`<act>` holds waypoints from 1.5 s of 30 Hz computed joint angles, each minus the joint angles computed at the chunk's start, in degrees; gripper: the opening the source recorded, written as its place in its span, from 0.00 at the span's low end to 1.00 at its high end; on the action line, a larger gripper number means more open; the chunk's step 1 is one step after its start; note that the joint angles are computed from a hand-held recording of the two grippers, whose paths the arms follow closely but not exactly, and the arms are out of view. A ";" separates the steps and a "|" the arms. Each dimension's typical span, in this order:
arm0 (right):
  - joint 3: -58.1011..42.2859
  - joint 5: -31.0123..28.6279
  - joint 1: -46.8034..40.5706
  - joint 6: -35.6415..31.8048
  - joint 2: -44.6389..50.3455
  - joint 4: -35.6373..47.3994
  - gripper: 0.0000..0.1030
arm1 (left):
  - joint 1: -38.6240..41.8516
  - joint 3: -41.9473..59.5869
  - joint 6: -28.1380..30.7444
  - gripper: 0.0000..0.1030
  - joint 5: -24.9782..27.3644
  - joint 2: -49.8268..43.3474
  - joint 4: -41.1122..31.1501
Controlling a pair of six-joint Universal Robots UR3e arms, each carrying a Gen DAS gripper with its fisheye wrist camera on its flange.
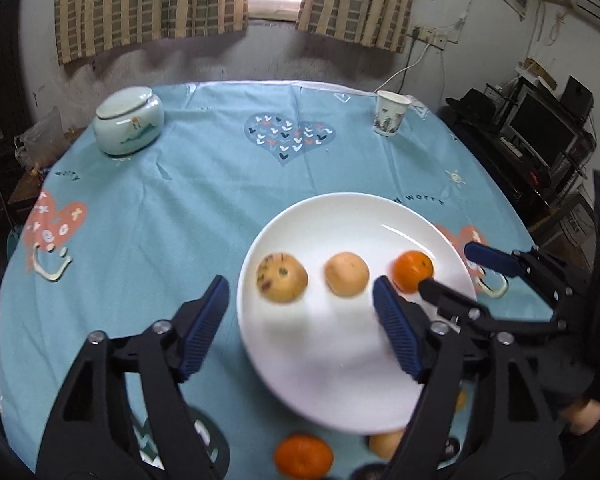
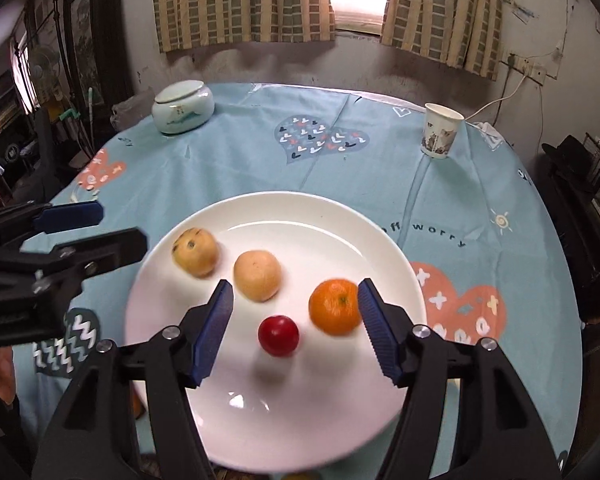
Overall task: Organize fruits
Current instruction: 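Carry both fruits onto the white plate and open both tools, then move both open tools back to the fruit cluster, then grasp a dark plum with the right tool while the left tool grasps a pale yellow pear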
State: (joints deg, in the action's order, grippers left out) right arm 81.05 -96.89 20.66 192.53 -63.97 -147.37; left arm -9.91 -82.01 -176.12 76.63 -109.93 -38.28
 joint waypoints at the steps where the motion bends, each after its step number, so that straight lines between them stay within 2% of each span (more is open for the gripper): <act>1: 2.94 0.61 0.03 0.62 -2.57 -0.40 0.64 | 0.27 -3.87 0.74 0.90 0.16 3.03 1.31; 7: 20.78 0.80 3.08 4.94 -15.09 -4.66 0.65 | 1.90 -28.69 4.10 0.93 1.46 20.89 9.28; 11: 29.35 -2.28 7.46 8.73 -20.88 -5.68 0.65 | 1.41 -41.74 5.45 0.94 4.98 29.40 14.01; 13: 33.78 -5.03 10.36 11.73 -24.14 -6.40 0.65 | 2.01 -46.62 5.65 0.94 5.16 33.44 14.27; 15: 37.94 -7.07 12.69 15.10 -27.13 -7.43 0.66 | 5.06 -52.53 6.68 0.94 2.31 40.29 12.41; 16: 40.02 -7.81 13.69 16.92 -28.41 -8.20 0.69 | 6.31 -54.36 7.17 0.94 1.27 42.93 10.99; 17: 41.74 -8.39 14.45 18.48 -29.36 -8.96 0.73 | 7.22 -55.36 7.53 0.94 0.49 44.59 9.73; 19: 44.80 -10.04 16.41 22.57 -30.39 -10.42 0.89 | 9.31 -57.41 8.42 0.94 -1.59 48.07 7.16; 23: 46.98 -10.93 19.07 26.90 -29.90 -11.41 0.89 | 11.04 -59.53 9.71 0.93 -4.01 53.03 3.17; 28: 47.95 -12.42 21.26 29.53 -29.54 -10.98 0.89 | 10.42 -61.09 10.34 0.94 -3.20 55.35 1.74; 38: 47.40 -13.42 21.44 29.96 -23.83 -11.19 0.89 | 16.12 -64.14 14.45 0.94 -5.09 61.99 -5.59; 39: 47.57 -13.23 21.30 29.33 -22.91 -12.43 0.89 | 16.72 -64.42 15.07 0.94 -5.14 63.09 -6.60; 41: 48.70 -13.15 21.50 27.22 -20.22 -18.61 0.58 | 17.52 -64.78 16.02 0.94 -5.18 64.52 -8.22; 43: 48.12 -13.90 21.95 25.87 -18.36 -20.54 0.29 | 17.79 -65.06 16.70 0.94 -5.03 65.27 -9.38; 45: 48.58 -12.01 21.02 25.34 -18.96 -21.11 0.29 | 17.01 -65.37 16.66 0.94 -4.16 64.94 -9.16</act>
